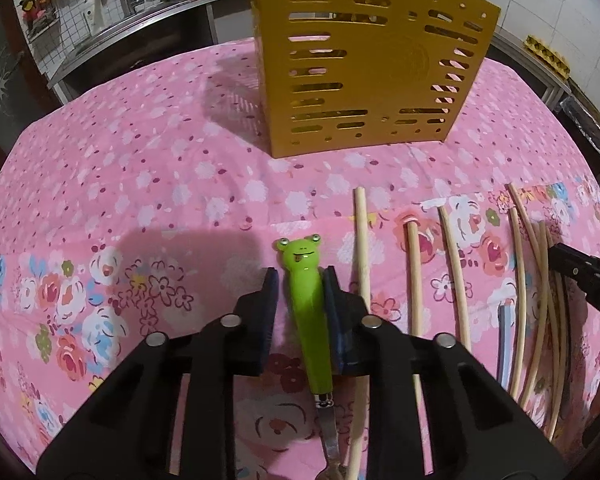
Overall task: Organize utensils
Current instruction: 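Close the left gripper on the frog fork handle and lift it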
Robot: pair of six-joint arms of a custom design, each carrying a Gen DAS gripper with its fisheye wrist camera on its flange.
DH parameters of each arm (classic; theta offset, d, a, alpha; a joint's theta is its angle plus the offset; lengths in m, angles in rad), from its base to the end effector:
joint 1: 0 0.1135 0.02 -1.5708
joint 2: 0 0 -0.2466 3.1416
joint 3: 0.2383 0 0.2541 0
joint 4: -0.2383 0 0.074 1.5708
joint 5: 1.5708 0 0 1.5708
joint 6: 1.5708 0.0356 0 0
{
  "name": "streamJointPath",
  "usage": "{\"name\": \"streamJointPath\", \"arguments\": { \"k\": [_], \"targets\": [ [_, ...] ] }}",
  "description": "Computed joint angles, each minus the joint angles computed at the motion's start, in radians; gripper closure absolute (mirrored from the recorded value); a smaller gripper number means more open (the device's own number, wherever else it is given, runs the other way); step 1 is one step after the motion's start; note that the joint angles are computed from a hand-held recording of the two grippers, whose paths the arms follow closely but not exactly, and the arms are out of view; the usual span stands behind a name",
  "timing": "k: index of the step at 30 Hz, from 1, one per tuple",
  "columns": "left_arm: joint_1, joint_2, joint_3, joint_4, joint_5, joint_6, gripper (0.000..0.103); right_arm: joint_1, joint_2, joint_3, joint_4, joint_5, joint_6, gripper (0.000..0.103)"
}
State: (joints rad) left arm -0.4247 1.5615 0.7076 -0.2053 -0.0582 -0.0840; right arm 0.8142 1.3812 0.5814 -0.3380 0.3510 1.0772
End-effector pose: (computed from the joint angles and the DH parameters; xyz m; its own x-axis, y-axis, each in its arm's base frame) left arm 0.2549 -0.1130 0.1178 -0.8240 0.2807 -0.4921 0.3174 0.9482 0.0095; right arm 0.1693 0.1615 0.1229 -0.8093 0.3473 -0.4737 0.2721 0.9364 0.2216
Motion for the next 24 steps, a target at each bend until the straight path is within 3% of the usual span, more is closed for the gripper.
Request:
{"name": "streamJointPath", "arguments": {
  "k": [6, 11, 19, 24],
  "targets": [
    [0.031, -0.007, 0.000, -0.018, 0.038, 0.000, 0.088, -0.039, -0.059, -0.058, 0.057, -0.062, -0.001, 0.092],
    [0.038, -0.026, -0.016, -0.013, 0.046, 0.001, 0.088, -0.020, -0.121, -0.089, 0.043, -0.031, 0.020, 0.093],
    [0.048, -0.163, -0.086, 0.005, 0.062, -0.005, 0.088, 0.077, -0.191, -0.044, -0.048, 0.145, 0.033, 0.093],
    [0.056, -0.306, -0.154, 0.034, 0.056, 0.002, 0.088, 0.151, -0.228, -0.031, -0.040, 0.275, 0.010, 0.093]
  ]
}}
